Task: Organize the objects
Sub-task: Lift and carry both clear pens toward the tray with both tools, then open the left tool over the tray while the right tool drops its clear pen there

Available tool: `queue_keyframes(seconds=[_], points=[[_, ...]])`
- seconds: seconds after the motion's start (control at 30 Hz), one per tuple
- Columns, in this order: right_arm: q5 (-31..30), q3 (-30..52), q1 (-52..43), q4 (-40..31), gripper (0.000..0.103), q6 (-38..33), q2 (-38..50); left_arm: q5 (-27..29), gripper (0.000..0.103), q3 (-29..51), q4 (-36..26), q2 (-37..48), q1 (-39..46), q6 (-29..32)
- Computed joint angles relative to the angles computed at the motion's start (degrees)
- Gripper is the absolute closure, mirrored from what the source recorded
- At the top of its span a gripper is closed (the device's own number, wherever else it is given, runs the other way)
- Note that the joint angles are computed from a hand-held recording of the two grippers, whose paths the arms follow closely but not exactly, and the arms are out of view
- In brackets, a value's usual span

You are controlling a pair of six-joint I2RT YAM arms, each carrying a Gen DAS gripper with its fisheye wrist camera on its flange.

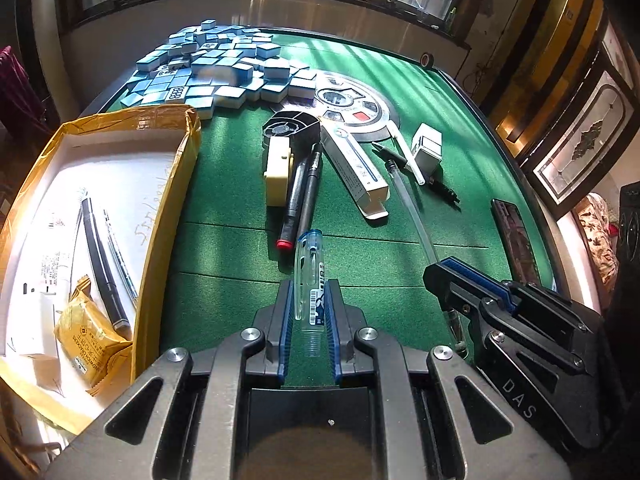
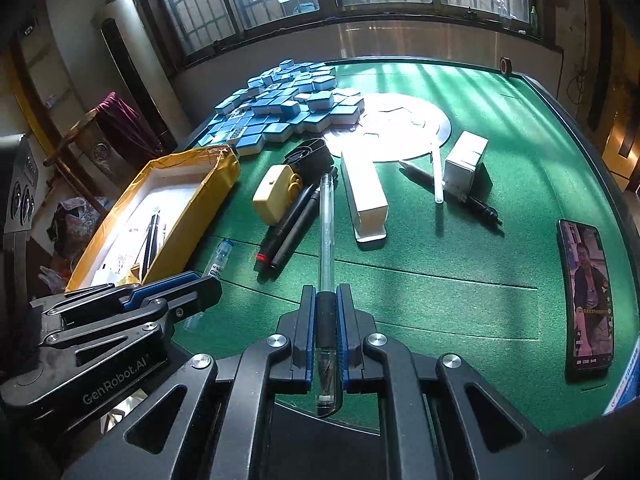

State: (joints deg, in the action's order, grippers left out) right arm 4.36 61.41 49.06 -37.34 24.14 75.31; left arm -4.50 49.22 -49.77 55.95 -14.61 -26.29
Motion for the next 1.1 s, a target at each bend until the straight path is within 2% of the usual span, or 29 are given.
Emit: queue_keyframes(seconds=[0.2,0.33,0.53,0.67,0.9,1.1], points=[[0.76,2.21,3.98,0.32,0.094,1.03,2.09,1.58,0.090,0.52,-3.40,-3.72,4.84,2.32],[-1.60,3.75,5.49,1.51,0.094,1.29,4.00,4.91,0.090,0.95,-5.87,-5.96,11.42,5.65],[-7.92,7.50,7.24,3.27,0.094,1.34,8.71,19.73,0.090,3.98,-12.11,-7.02,34.10,17.76],[-9.09,10.76,9.43,3.74,0.094,1.24,12.56,24.20,0.090,5.66,-14.40,-6.38,46.47,25.02],[-10.62,17.78,10.93,3.58,0.094,0.78,20.23,27.03,0.090,4.75,-12.61,-2.78,56.46,31.57],[-11.55,27.14,11.60,1.85,0.094,-0.04,29.04,27.04,0.090,4.14,-8.21,3.02,59.00,32.75]])
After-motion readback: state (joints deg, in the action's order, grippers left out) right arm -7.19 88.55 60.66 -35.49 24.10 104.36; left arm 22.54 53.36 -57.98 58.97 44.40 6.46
